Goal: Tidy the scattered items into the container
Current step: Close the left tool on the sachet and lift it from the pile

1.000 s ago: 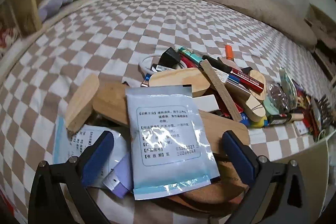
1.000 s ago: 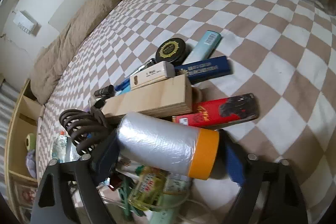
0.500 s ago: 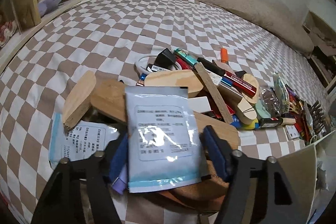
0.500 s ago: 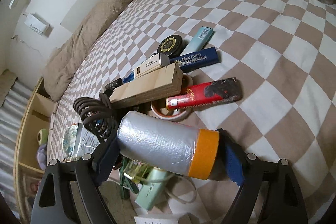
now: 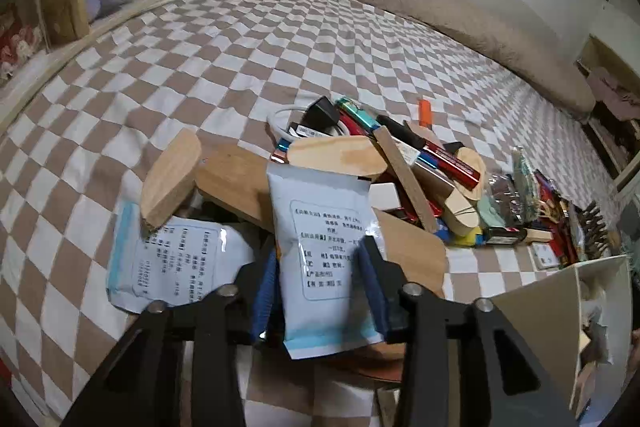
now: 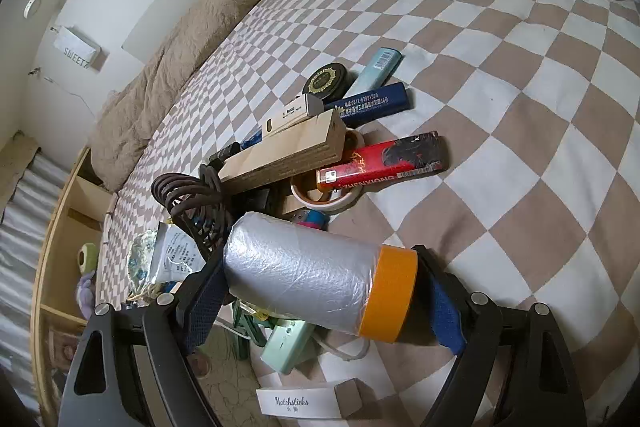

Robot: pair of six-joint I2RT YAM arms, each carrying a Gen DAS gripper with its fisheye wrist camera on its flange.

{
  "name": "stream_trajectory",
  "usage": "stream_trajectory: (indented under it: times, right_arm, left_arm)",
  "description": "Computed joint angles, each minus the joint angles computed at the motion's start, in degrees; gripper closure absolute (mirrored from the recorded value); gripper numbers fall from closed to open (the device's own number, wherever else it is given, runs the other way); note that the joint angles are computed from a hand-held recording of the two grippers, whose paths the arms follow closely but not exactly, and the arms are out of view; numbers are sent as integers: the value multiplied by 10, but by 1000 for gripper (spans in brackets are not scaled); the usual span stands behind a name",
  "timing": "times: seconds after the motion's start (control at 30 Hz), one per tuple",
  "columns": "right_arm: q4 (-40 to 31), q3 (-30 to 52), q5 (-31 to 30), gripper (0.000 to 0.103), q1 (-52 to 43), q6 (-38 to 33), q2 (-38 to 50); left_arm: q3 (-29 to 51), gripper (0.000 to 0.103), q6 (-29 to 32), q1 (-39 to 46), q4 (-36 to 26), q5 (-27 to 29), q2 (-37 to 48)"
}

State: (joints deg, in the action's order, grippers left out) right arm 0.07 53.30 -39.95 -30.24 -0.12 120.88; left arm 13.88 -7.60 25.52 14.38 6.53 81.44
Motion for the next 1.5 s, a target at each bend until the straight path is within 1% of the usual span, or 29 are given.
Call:
stream_trajectory:
  times: [0.03,0.07,0.1,0.17,0.33,0.47,0.5,0.53,0.57,0.6,0.73,0.8,0.87,1.0,1.07,1.3,1.33,1.37,1.4,1.5]
  right_arm:
    - [0,0,0,16,0,0,0]
    - [0,0,0,16,0,1,0]
    - [-1,0,-1,16,0,0,0]
    - [-4,1,-3,16,-2,0,1]
    - [-10,1,-6,16,-2,-3,-2]
    - [-11,-1,-3,16,0,-7,-7]
    - [-12,-2,-4,16,0,-7,-8]
    - [-15,0,-7,16,-2,-10,-6]
    - [-17,1,-10,16,-2,-11,-6]
    - [-20,1,-15,16,-2,-13,-7]
    - [-27,0,-31,16,-6,-18,-10]
    - [-22,-3,-30,16,-6,-18,-14]
    - [-23,-2,-31,16,-5,-17,-13]
    - [-27,0,-30,16,-3,-14,-13]
    - [-27,-1,-29,16,-3,-14,-15]
    - [-28,3,-26,16,0,-15,-13]
    - [-27,3,-26,16,0,-15,-12]
    - [-27,3,-26,16,0,-16,-11]
    - [-27,3,-26,16,0,-16,-11]
    - [-23,1,-26,16,-1,-15,-12]
  left_arm:
    - [0,15,-3,-11,-2,-21,0]
    - [-1,8,-7,-26,-2,-47,-1]
    - [-4,5,-8,-37,2,-64,-2]
    - [1,5,-8,-54,-3,-83,6]
    - [17,5,-4,-125,-8,-165,38]
    - [29,5,-1,-144,-30,-185,40]
    - [32,6,0,-146,-36,-184,39]
    - [32,13,4,-141,-39,-172,36]
    - [30,18,10,-128,-40,-142,32]
    - [30,21,12,-118,-42,-125,31]
    - [20,21,16,-107,-28,-110,33]
    - [21,21,16,-120,-35,-131,37]
    - [10,21,30,-129,-21,-147,39]
    - [5,21,33,-125,-21,-154,34]
    - [7,24,30,-125,-25,-167,30]
    - [48,25,30,-126,-52,-181,59]
    - [54,28,28,-122,-56,-174,65]
    - [56,34,26,-117,-58,-164,67]
    - [59,39,24,-106,-61,-143,67]
    - [58,39,16,-104,-64,-139,61]
